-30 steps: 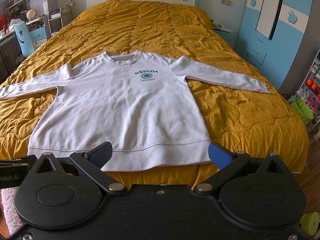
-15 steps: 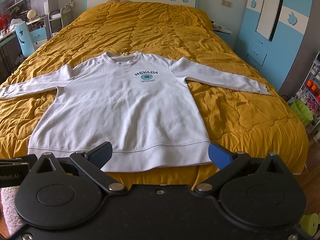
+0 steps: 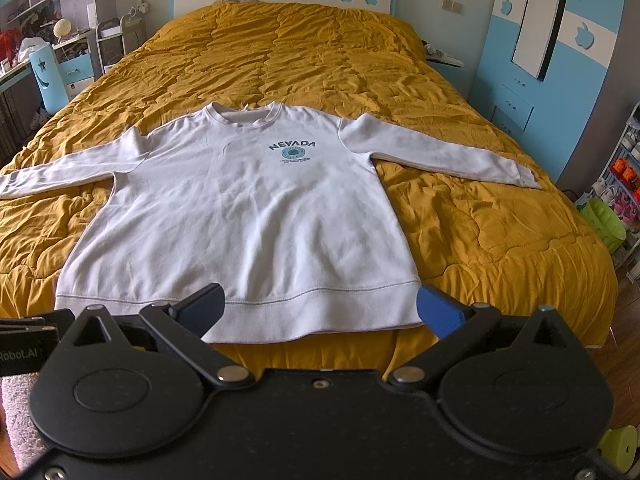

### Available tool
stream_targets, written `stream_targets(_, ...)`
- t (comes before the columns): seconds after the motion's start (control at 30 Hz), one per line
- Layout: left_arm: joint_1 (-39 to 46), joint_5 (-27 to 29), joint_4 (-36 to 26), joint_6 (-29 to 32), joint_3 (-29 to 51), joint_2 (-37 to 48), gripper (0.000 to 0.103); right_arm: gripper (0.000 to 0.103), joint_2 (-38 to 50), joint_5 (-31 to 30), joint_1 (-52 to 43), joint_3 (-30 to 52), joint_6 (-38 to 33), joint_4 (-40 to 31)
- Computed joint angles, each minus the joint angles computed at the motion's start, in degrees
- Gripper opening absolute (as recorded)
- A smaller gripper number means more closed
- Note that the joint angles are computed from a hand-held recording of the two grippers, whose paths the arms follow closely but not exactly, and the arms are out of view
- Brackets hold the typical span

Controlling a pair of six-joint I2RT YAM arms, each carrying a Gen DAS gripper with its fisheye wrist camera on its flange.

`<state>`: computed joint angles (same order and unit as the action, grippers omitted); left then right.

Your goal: Fold small clothes

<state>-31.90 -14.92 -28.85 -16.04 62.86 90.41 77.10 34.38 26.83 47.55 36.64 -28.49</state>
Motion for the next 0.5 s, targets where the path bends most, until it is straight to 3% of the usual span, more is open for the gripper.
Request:
stream_targets(0.33,0.95,1.08,0.92,0.43,-0.01,1.14,0.102,0.103,1.18,-0.61,-0.77,-0.22,-0.68,1.2)
stream_targets(0.5,3.34,3.78,5.64,2.24,-0.69,2.09,0.102,0.103,3.45,0.63,-1.07,0.05,-1.73,3.48)
